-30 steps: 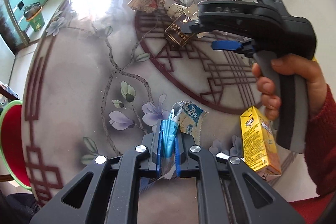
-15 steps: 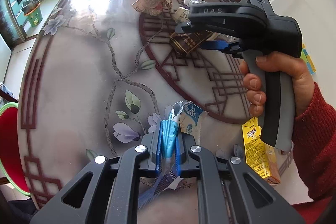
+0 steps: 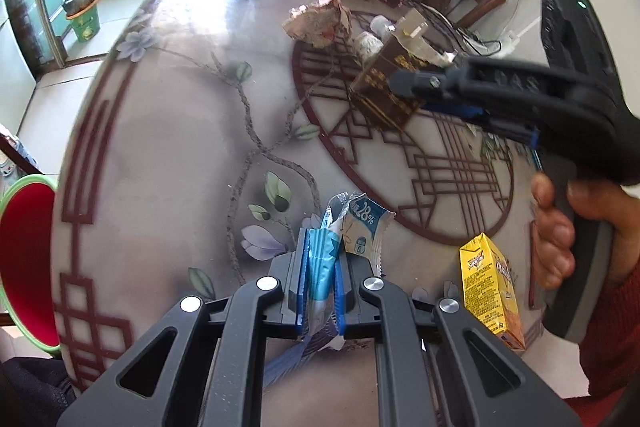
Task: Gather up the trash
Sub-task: 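Grasp the brown paper cup with the right gripper while the left gripper holds the wrapper, then carry the blue-white wrapper and brown cup over the red bucket with both grippers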
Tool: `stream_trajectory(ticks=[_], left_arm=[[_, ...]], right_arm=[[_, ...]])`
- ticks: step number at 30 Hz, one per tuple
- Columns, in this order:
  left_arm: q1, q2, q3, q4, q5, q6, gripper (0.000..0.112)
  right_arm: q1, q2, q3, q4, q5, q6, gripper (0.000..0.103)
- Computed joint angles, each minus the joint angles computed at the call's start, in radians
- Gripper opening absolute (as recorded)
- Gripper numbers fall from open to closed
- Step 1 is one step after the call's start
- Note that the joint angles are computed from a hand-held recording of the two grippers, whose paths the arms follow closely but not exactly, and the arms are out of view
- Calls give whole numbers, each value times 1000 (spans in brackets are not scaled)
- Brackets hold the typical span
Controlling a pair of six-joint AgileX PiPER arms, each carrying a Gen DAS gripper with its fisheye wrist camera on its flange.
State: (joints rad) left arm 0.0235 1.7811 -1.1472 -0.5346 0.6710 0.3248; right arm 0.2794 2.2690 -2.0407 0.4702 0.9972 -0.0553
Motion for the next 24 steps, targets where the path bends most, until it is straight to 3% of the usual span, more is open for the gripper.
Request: stream_trajectory(ticks=[8,15,20,24], left_arm=[[54,-183,90,130,-41,-147,8],[183,-316,105,146,11,-185,8],[240,-367,79,106,27,-162,8],[253,-393,45,149,32,-208,8]], right_arm=[[65,-145,114,-34,-13,-11,33],[122,-129,0,-65,38,-9,33],[169,-180,6,-84,-4,-44,33],[204,-251,71,-116,-108,-53,33]])
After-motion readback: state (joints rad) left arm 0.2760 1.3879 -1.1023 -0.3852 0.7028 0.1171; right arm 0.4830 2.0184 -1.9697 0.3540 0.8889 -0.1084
